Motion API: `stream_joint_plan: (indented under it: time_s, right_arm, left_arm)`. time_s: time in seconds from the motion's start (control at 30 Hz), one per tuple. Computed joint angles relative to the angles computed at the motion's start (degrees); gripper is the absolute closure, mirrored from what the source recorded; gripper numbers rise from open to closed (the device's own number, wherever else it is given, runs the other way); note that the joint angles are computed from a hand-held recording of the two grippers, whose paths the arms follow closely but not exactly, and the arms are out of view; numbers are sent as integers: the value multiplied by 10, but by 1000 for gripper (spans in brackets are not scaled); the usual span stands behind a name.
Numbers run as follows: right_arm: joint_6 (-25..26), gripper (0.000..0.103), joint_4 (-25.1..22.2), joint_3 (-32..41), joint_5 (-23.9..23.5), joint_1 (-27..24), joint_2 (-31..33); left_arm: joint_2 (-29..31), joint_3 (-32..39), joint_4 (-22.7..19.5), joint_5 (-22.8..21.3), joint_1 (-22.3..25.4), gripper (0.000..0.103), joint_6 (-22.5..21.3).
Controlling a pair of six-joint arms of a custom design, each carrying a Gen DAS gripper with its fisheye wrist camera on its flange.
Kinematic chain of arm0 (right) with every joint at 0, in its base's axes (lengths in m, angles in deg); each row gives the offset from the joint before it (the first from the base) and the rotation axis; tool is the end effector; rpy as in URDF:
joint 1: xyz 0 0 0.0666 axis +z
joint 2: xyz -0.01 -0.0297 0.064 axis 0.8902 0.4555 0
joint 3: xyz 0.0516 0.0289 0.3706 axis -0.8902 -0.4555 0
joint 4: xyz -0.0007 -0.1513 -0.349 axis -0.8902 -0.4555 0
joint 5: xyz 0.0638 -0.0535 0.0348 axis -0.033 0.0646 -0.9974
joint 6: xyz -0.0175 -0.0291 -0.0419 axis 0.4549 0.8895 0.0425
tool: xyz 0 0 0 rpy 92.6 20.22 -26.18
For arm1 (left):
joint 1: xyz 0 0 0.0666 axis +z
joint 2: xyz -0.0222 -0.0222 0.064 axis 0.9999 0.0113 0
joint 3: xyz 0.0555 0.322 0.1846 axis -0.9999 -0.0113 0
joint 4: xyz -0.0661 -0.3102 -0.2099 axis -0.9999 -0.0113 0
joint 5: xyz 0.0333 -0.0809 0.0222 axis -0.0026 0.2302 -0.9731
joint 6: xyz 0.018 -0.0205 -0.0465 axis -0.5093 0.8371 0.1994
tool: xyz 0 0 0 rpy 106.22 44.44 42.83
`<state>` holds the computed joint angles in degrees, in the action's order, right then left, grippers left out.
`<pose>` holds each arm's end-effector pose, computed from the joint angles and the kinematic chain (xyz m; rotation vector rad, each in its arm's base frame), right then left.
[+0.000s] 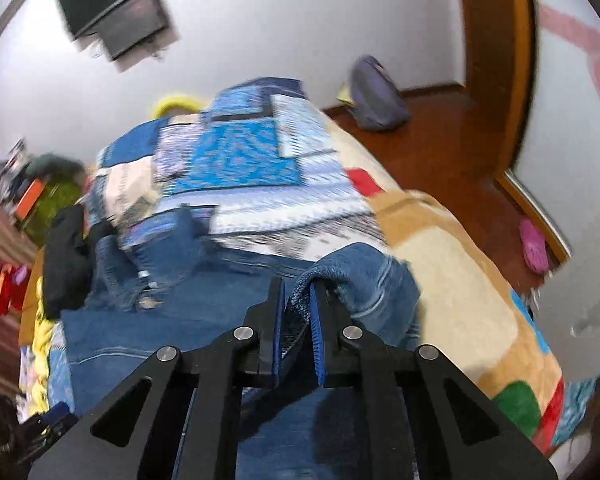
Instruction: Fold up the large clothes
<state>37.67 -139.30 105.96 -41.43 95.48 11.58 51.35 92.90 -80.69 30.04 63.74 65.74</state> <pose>0.4282 0.2638 0.5724 0.1610 2.4137 0.2819 0.3630 -0.1747 0.4580 -0.0542 2.5291 -0.3894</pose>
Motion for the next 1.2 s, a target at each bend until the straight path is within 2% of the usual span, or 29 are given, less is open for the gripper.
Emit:
stream_joint_plan:
  time_s: [0.17,0.23,0.43,0.57,0.7,0.87,0.97,1.1,1.2]
  right_arm:
    - [40,93,-15,119,-8,48,63]
    - [67,93,-26,185,-28,75,102]
    - [134,93,-75,280,-75,139,193]
    - [143,93,-90,236,-119,159,210]
    - [179,89,-120,212,-118,178,213]
    - [214,79,-189,266,-103,189,227]
    - [218,74,-169,233,-103,187,196]
    - [206,53,-96,118,-56,180,108]
    - [194,50,-63,56,-15,169,56]
  left_arm:
    - [-25,-15,9,0,15,49,0]
    - [-34,-20,10,-1,20,49,1]
    - [-57,-39,5,-1,38,49,9]
    - [-69,-53,1,4,48,49,18]
    - [-74,-62,0,17,54,49,30]
    - [-61,-63,3,46,53,49,45]
    - [-54,-65,16,79,51,49,61]
    - [-37,-61,31,114,47,49,94]
    - [-18,-49,42,136,44,49,115]
